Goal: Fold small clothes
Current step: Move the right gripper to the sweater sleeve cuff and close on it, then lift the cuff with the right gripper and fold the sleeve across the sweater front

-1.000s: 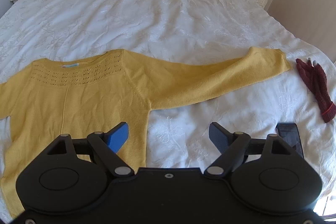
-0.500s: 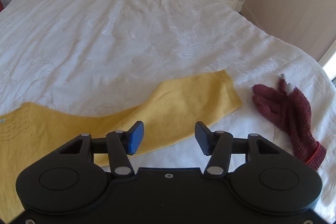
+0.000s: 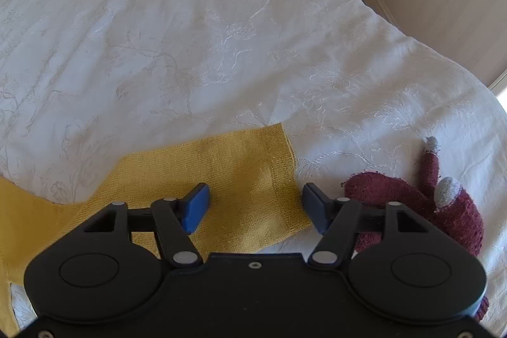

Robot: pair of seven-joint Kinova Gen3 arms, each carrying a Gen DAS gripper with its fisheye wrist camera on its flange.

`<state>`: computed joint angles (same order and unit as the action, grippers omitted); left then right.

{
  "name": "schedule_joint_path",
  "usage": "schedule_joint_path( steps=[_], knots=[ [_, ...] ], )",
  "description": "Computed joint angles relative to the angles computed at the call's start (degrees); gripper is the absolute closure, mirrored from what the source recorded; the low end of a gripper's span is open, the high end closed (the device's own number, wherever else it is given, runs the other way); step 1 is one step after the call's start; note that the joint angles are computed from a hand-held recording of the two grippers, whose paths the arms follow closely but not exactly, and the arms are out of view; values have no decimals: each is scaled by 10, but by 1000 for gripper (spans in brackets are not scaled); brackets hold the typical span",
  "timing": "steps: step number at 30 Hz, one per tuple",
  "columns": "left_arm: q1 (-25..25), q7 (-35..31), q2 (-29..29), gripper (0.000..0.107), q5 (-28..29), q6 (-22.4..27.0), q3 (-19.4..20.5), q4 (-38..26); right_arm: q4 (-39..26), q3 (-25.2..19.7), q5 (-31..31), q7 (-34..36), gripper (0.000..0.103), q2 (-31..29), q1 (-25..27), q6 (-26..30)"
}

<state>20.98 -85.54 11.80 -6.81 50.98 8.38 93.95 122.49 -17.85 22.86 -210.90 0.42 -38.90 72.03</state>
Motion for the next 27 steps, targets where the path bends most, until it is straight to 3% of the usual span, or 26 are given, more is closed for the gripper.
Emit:
schedule_joint_path(
  steps=[6,8,11,12,13,20,27],
  knots=[
    [19,26,11,38,-22,13,1,-14,50,-1,10,-11,23,-28,14,-65],
    [23,29,13,38,-25,16,1,-16,66,-11,17,-36,28,-41,16,-79],
    [24,24,17,38,-23,20,3,-19,77,-26,23,-58,57,-60,18,-90],
    [25,22,18,38,-22,22,4,-20,77,-29,21,-55,84,-67,21,-93],
    [25,19,19,38,-21,23,4,-21,81,-23,23,-57,92,-80,13,-102],
    [9,-26,16,38,7,11,6,-16,12,-77,32,-52,92,-103,30,-39],
    [-35,-101,16,38,54,-5,2,-4,-123,-110,119,-50,92,-72,14,66]
  ],
)
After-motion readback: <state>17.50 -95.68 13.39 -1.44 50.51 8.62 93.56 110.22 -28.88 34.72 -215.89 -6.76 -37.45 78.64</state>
